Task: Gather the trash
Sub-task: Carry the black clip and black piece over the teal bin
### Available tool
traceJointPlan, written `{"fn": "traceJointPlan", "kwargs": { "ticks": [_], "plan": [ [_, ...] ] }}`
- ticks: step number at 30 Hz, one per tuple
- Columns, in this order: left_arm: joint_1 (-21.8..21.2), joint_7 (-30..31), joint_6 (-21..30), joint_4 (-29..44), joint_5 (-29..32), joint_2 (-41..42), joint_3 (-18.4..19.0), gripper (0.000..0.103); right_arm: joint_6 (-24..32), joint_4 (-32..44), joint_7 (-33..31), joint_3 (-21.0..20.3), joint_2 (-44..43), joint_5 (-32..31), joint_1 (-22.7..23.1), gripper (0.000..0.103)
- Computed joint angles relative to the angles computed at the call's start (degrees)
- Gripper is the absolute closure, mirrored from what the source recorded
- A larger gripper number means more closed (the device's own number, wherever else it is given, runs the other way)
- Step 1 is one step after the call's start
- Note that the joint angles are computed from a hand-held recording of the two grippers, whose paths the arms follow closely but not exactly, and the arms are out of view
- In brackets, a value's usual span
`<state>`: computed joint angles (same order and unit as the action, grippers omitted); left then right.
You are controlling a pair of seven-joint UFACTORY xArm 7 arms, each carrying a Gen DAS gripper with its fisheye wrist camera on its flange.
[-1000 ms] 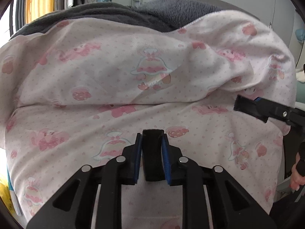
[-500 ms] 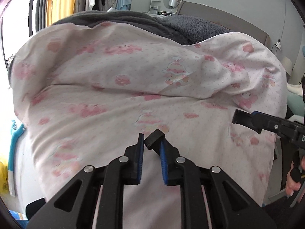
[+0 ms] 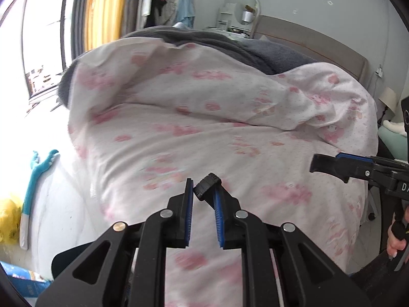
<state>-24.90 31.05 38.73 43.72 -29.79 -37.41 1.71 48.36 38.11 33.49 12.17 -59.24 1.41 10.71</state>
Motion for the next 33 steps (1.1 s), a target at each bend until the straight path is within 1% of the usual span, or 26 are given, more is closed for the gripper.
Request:
{"fn": "traceJointPlan", "kwargs": {
  "ticks": [1, 4, 10, 13, 21, 28, 33],
  "plan": [
    [0.5, -0.1, 0.7, -0.3, 0.1, -0.5, 0.8, 0.086, -0.2, 0.4, 0.2, 0.4, 0.7, 0.1, 0.1, 0.081],
    [2.5, 0.1, 1.6, -1.1, 1.7, -1.4, 1.6, 0.086, -1.1, 2.4, 0.6, 1.8, 3.7, 0.1, 0.6, 0.081],
    [7.2, -0.3, 3.7, -1.5, 4.6, -1.1, 3.5, 0.086, -5.1, 5.8, 2.4, 4.0, 9.5, -0.3, 1.5, 0.081],
    [9.6, -0.4, 4.8, -2.0, 6.3, -0.4, 3.9, 0.086, -7.5, 8.6, 3.2, 5.6, 13.6, -1.0, 2.4, 0.081],
    [14.9, 0.7, 7.7, -3.9, 9.9, 1.1, 5.1, 0.086, -9.2, 15.2, 5.3, 9.0, 22.6, -4.7, 4.2, 0.081],
    [19.5, 0.3, 11.7, -4.2, 12.0, 3.2, 6.0, 0.086, -10.4, 19.4, 8.1, 10.5, 29.3, -7.4, 6.2, 0.081],
    [22.7, -0.1, 14.1, -4.3, 14.7, 5.5, 5.6, 0.086, -10.9, 22.3, 9.5, 11.2, 34.0, -9.9, 7.8, 0.081]
  ]
}}
